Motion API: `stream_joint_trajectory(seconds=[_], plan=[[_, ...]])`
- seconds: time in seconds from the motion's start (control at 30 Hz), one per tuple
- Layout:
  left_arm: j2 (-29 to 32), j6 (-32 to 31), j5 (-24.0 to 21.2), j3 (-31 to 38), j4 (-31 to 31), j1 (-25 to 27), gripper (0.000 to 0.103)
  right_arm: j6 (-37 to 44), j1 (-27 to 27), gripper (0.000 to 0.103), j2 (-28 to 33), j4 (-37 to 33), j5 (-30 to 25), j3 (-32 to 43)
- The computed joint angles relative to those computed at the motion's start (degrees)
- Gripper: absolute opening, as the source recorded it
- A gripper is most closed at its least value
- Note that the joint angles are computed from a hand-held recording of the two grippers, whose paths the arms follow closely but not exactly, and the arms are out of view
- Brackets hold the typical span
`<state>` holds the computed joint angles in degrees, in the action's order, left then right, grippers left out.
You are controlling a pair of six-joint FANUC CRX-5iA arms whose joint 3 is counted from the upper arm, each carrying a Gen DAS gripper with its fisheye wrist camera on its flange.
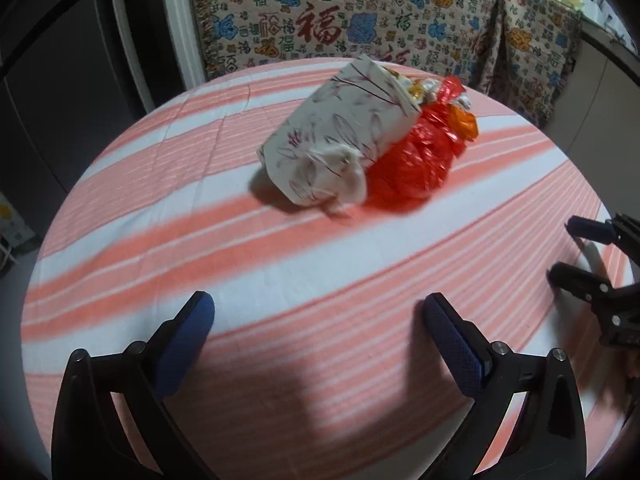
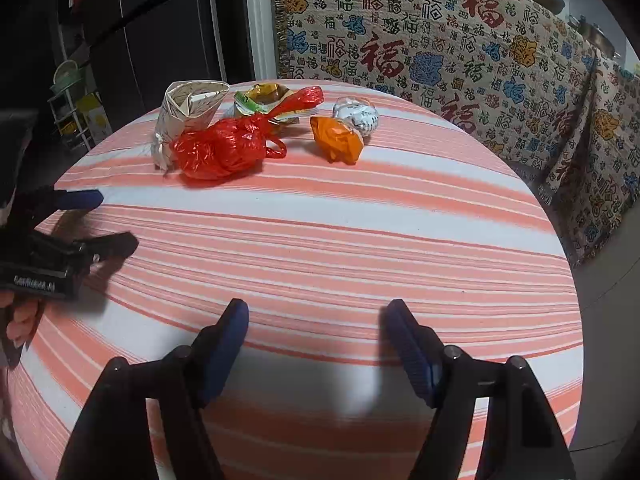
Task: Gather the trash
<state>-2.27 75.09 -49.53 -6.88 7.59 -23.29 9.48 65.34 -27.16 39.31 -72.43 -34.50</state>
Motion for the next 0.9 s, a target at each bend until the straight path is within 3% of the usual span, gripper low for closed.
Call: stream_joint_trajectory(seconds=[0.27, 0.4, 0.5, 0.6, 0.63, 0.67, 0.73, 0.9], plan=[[2.18, 0.35, 0.59, 2.82, -0.59, 0.05, 0.102, 0.49, -0.97, 0.074, 1.64, 0.05, 0.64, 0.74], [1.74, -6.20, 3.11, 3.48, 6.49, -0.34, 0.102, 0.68, -0.98, 0.074, 1.62, -0.04, 0.56, 0.84], [4.87, -3.02, 2.91, 9.96, 1.15, -3.35, 0.102, 0.84, -1.07, 0.074, 1.62, -0.09, 0.52, 0.91], [10.92, 1.88, -1.32, 18.70, -5.64, -5.86, 0.102, 0.85, -1.00, 0.074, 1.66, -0.11, 0.43, 0.99], [12.05, 2.15, -1.88, 19.75, -5.14, -5.69, 0.094, 0.94, -1.08, 0.074, 1.62, -0.14, 0.46, 0.99], [12.30, 1.27, -1.69, 19.20, -2.71, -4.86, 0.066, 0.96, -1.08, 0.074, 1.63, -0.15, 0.45, 1.03], [11.08, -0.36, -0.89, 15.86, 3.55, -2.43, 0.061, 0.99, -1.10, 0.074, 1.63, -0.18, 0.43, 1.07], [0.82, -3.91, 3.20, 3.07, 12.62, 3.38, 0.054, 1.01, -1.01, 0.074, 1.66, -0.26, 0.32, 1.21]])
